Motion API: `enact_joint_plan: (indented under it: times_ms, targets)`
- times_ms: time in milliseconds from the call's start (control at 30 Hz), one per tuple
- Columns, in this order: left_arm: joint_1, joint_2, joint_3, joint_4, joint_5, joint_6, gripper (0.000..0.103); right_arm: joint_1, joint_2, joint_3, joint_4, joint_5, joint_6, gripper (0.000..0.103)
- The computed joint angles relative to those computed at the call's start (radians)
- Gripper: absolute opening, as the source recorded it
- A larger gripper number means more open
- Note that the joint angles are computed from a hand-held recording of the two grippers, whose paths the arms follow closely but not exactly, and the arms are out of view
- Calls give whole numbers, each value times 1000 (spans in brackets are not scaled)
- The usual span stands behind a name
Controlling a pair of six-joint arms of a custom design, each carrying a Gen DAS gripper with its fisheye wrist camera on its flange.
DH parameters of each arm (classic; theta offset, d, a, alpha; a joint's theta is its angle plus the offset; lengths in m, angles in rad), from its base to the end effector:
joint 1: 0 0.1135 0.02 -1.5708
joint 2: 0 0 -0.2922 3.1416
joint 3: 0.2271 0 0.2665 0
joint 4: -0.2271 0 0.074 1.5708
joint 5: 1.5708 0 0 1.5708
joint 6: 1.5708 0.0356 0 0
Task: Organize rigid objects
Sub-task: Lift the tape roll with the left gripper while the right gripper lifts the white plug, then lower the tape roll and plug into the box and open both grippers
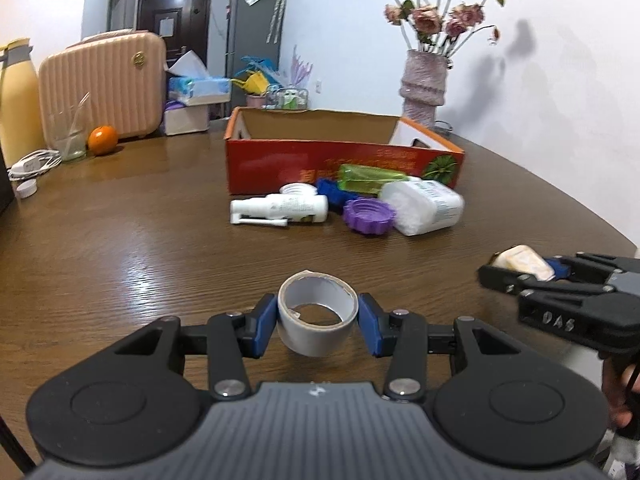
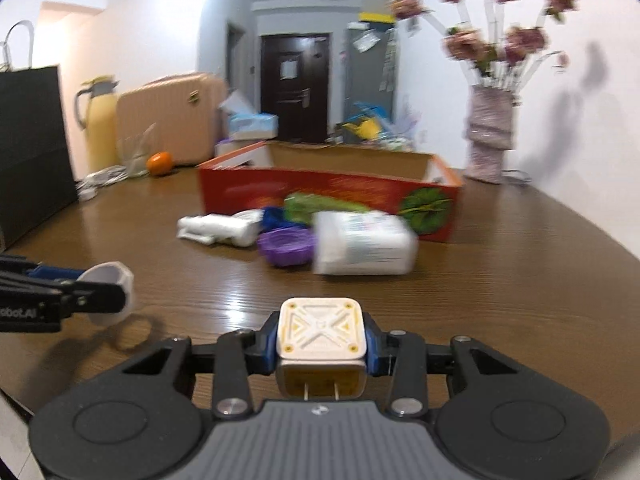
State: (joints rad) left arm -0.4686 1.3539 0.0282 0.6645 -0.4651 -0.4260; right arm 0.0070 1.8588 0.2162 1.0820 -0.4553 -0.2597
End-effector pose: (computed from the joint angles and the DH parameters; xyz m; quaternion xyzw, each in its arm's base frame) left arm 0.1516 -0.0589 0.0965 -0.0826 0.8761 0.0018 0.4750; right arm 0.2339 0.0173 0.0740 -0.2216 0.8305 0.1365 0.4925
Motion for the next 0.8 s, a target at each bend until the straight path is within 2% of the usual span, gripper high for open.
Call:
enact_joint_plan:
  times_ms: [167, 300, 400, 500, 567, 700, 800]
  targets:
    - [-98, 18, 29, -9, -61, -35, 44, -111, -23, -10, -12, -53, -10, 38]
    - [-82, 19, 62, -17, -55, 3, 44, -134, -36, 14, -47, -85, -15, 38]
    - [31, -1, 109, -6, 30, 118, 44, -117, -39, 87, -119, -106, -15, 38]
    - [184, 26, 202, 13, 149, 228, 44, -62, -30, 198, -172, -77, -1, 38]
    - [295, 92, 314, -7, 241, 285, 44, -26, -17, 300, -225, -65, 4, 38]
    - [454, 290, 606, -110, 378, 350, 44, 49, 79, 645, -478, -50, 38, 38]
    - [539, 490, 905, -292, 447, 361, 44, 124, 226, 992, -733, -9, 59, 38]
